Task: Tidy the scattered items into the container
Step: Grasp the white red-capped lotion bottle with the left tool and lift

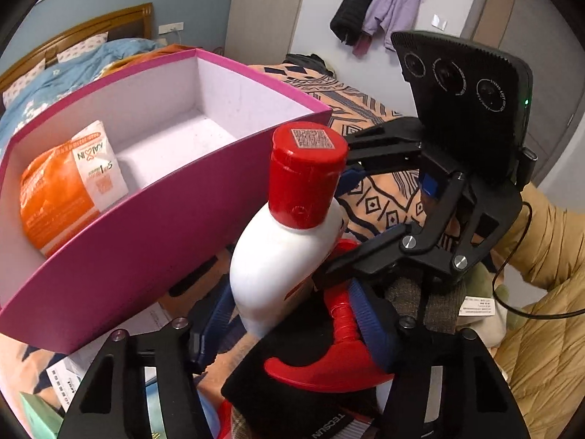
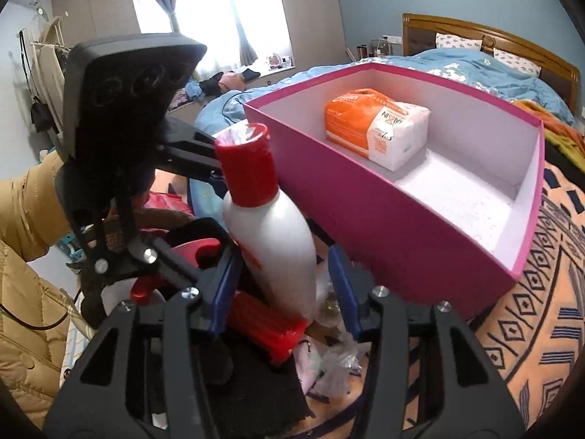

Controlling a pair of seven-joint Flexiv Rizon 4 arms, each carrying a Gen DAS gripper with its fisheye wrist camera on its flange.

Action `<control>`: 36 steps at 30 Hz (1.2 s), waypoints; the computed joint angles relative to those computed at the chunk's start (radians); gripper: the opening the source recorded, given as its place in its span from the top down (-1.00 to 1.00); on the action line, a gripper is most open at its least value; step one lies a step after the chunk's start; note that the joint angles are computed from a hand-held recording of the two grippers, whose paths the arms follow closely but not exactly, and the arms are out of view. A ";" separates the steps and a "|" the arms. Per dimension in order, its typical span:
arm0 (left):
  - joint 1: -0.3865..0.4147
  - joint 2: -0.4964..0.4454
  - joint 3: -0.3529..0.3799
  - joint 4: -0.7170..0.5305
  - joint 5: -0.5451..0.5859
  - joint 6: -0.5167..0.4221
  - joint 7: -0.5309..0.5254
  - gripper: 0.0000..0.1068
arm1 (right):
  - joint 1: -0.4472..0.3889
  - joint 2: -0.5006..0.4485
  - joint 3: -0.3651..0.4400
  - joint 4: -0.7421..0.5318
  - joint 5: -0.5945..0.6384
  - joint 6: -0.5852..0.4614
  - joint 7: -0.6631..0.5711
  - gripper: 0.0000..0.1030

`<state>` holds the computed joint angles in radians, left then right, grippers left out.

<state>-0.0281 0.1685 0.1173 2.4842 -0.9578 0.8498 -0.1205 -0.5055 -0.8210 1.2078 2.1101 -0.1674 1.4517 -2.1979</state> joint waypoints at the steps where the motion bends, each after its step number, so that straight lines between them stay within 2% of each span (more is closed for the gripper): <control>1: 0.002 -0.001 0.002 -0.002 -0.001 -0.006 -0.001 -0.14 | -0.008 -0.010 0.008 -0.004 0.003 -0.009 -0.001 0.06; 5: 0.007 -0.005 0.004 -0.006 -0.004 -0.011 -0.008 0.01 | -0.024 -0.033 0.024 -0.012 0.016 -0.016 -0.003 0.12; 13: 0.044 -0.036 0.021 -0.039 -0.009 -0.113 -0.024 0.04 | -0.034 -0.058 0.037 -0.014 0.018 -0.010 -0.005 0.12; 17: 0.065 -0.051 0.016 -0.046 -0.021 -0.119 -0.061 0.05 | -0.038 -0.068 0.041 -0.015 0.011 -0.007 0.004 0.18; 23: 0.052 -0.031 0.001 -0.029 -0.043 -0.092 -0.012 0.05 | -0.021 -0.069 0.028 -0.023 -0.002 -0.019 0.012 0.16; 27: 0.051 -0.044 -0.002 -0.035 -0.014 -0.082 -0.046 0.07 | -0.009 -0.074 0.022 -0.027 0.002 -0.005 0.016 0.17; 31: 0.044 -0.038 -0.003 -0.030 -0.016 -0.059 -0.037 0.10 | -0.010 -0.079 0.020 -0.016 -0.009 0.021 0.021 0.18; 33: 0.039 -0.033 -0.004 -0.026 -0.025 -0.045 -0.036 0.14 | -0.015 -0.086 0.023 -0.012 -0.019 0.028 0.029 0.18; 36: 0.029 -0.035 -0.010 -0.024 -0.042 -0.012 -0.050 0.36 | -0.025 -0.095 0.027 -0.005 -0.038 0.038 0.047 0.19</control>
